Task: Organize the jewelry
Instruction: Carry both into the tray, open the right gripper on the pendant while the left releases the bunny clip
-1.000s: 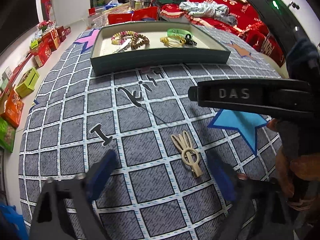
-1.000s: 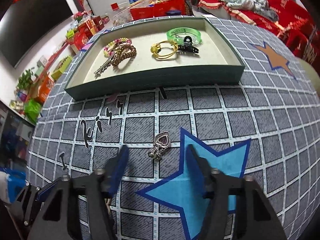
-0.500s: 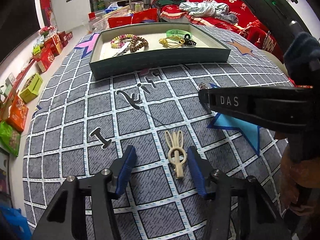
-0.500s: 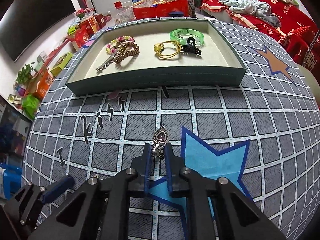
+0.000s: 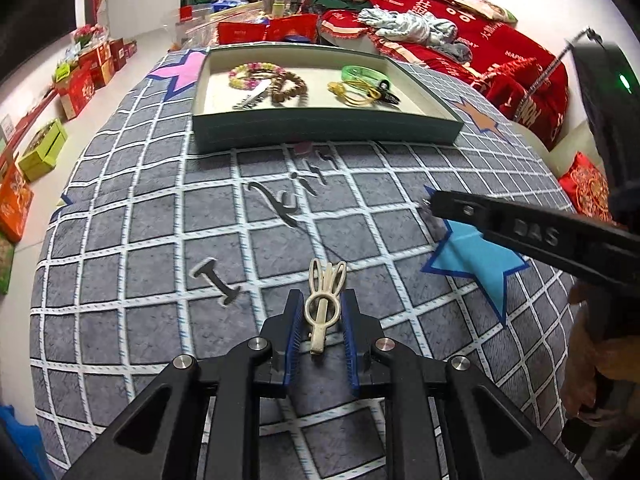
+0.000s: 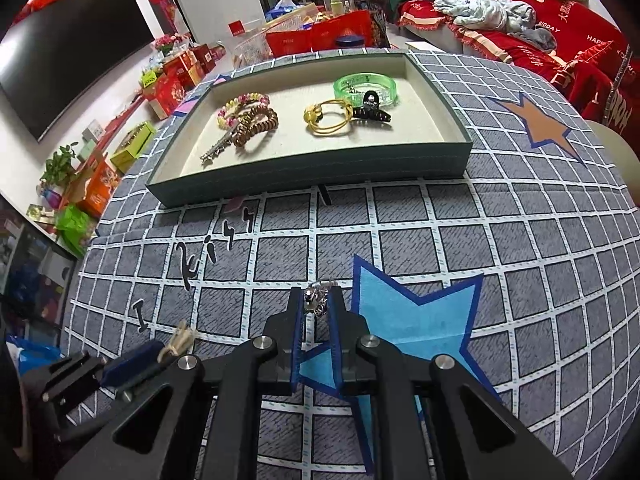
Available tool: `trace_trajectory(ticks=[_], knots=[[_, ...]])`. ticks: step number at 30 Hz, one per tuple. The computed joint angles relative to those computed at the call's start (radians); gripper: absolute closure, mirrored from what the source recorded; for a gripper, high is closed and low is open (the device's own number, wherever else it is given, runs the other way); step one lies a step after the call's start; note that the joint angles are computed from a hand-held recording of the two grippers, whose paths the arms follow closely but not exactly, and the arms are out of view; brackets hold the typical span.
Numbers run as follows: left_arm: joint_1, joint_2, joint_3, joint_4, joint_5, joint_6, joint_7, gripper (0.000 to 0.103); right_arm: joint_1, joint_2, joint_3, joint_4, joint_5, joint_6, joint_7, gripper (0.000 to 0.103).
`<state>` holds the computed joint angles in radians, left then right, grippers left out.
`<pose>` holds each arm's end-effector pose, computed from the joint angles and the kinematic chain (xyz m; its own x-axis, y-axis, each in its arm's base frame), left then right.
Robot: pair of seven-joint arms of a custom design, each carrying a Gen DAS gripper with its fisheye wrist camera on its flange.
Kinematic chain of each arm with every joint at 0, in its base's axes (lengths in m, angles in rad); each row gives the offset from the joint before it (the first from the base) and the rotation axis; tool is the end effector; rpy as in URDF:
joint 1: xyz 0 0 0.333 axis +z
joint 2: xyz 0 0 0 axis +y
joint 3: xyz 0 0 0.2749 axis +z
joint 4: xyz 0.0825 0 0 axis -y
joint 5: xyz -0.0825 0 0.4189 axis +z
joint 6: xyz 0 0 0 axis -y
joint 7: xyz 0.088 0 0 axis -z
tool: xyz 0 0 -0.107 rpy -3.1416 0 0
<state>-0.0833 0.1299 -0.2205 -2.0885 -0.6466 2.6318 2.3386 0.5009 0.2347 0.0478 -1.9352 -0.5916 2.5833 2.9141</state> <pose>0.5982 -0.1705 0.3429 -0.5655 -0.8026 0.1899 -0.7476 0.4016 -0.5290 0.5571 0.3511 0.3482 -0.2973 -0.9379 -0.1789 -0.7905 0.3469 -0.5047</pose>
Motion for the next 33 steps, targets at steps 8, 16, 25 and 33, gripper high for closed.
trace_trajectory(ticks=[8, 16, 25, 33], knots=[[0.012, 0.011, 0.003, 0.030, -0.002, -0.004, -0.002, 0.067, -0.002, -0.017, -0.002, -0.012, -0.018, 0.019, 0.015, 0.094], [0.020, 0.020, 0.002, 0.045, -0.003, -0.023, 0.005, 0.067, -0.016, -0.015, 0.002, -0.032, 0.033, 0.031, -0.002, 0.082], [0.022, 0.031, 0.002, 0.057, 0.022, -0.020, 0.010, 0.067, -0.006, 0.022, 0.004, 0.001, 0.052, 0.003, -0.011, 0.062], [0.028, 0.034, 0.004, 0.064, 0.044, -0.025, 0.007, 0.067, 0.053, 0.111, 0.000, 0.155, 0.022, -0.218, -0.080, 0.072]])
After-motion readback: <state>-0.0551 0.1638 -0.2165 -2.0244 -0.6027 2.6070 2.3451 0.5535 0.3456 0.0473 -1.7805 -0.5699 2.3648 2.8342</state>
